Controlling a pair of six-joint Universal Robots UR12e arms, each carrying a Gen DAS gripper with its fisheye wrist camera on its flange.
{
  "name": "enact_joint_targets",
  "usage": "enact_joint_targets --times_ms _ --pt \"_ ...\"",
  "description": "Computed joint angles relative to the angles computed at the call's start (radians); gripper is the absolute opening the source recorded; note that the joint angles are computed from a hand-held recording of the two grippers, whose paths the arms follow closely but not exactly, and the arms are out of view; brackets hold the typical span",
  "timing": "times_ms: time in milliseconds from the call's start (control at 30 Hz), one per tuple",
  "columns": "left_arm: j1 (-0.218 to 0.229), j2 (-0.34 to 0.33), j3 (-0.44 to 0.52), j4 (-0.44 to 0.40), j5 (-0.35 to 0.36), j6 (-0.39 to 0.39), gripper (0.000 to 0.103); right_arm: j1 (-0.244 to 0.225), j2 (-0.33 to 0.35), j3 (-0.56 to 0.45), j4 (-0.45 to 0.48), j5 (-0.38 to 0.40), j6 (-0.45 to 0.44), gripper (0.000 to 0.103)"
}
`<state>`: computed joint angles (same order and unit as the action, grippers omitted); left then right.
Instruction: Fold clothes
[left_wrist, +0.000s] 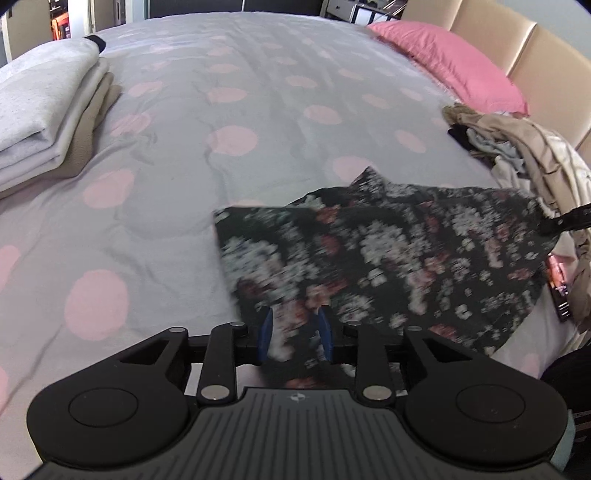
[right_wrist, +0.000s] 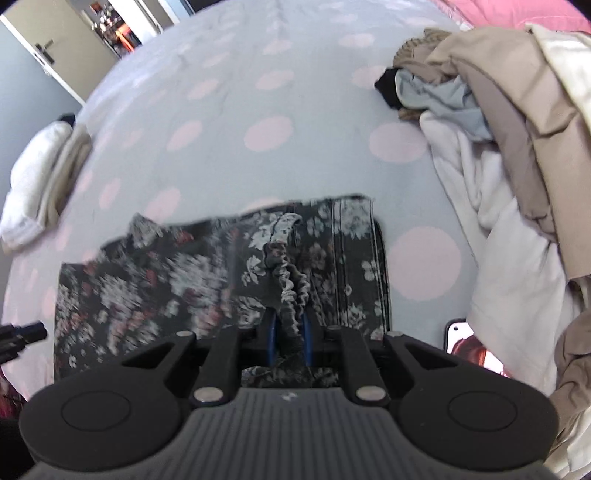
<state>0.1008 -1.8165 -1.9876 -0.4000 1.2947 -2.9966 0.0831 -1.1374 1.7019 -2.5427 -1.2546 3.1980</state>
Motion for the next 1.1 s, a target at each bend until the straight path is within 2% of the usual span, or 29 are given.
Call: enact_joint_targets --times_ms 33,67,100,233,267,300,367,400,733,933,967,1033,1100 --pt "-0.007 -0.002 0.003 -0.005 0.011 -0.001 0.033 0.001 0.002 -0.001 0.004 0.002 -0.003 0.016" --pt "-0.014 -0.005 0.007 -0.010 0.023 -0.002 0.041 0.001 0.003 -0.001 0.004 0.004 -0.007 0.017" --pt "-0.023 -0.011 0.014 -0.032 0.049 0.000 0.045 0.001 0.003 0.000 -0.004 0.010 -0.009 0.017" --pt "-0.046 -0.039 0.041 -0.121 0.133 -0.006 0.045 -0.013 0.000 0.011 -0.054 0.098 0.010 0.017" --pt "-0.051 -0.047 0.049 -0.151 0.164 -0.008 0.042 -0.017 -0.002 0.014 -0.067 0.124 0.015 0.017" --pt "-0.053 -0.053 0.051 -0.169 0.181 -0.019 0.035 -0.020 -0.001 0.016 -0.077 0.146 0.018 0.017" --pt "-0.055 -0.065 0.057 -0.203 0.213 -0.042 0.036 -0.023 0.000 0.017 -0.085 0.172 0.022 0.017" --pt "-0.051 -0.065 0.058 -0.210 0.204 -0.054 0.036 -0.022 0.001 0.016 -0.084 0.174 0.020 0.017" --pt "-0.052 -0.061 0.058 -0.219 0.213 -0.041 0.037 -0.001 0.039 -0.017 0.041 0.026 -0.027 0.017" --pt "-0.049 -0.057 0.055 -0.218 0.210 -0.032 0.037 -0.003 0.049 -0.025 0.081 0.003 -0.029 0.019" --pt "-0.047 -0.057 0.054 -0.218 0.208 -0.030 0.037 -0.004 0.047 -0.023 0.078 0.002 -0.028 0.021" --pt "-0.048 -0.059 0.057 -0.219 0.209 -0.030 0.037 -0.006 0.043 -0.019 0.071 -0.005 -0.032 0.035" --pt "-0.049 -0.059 0.058 -0.220 0.212 -0.028 0.037 -0.009 0.042 -0.018 0.071 -0.008 -0.034 0.035"
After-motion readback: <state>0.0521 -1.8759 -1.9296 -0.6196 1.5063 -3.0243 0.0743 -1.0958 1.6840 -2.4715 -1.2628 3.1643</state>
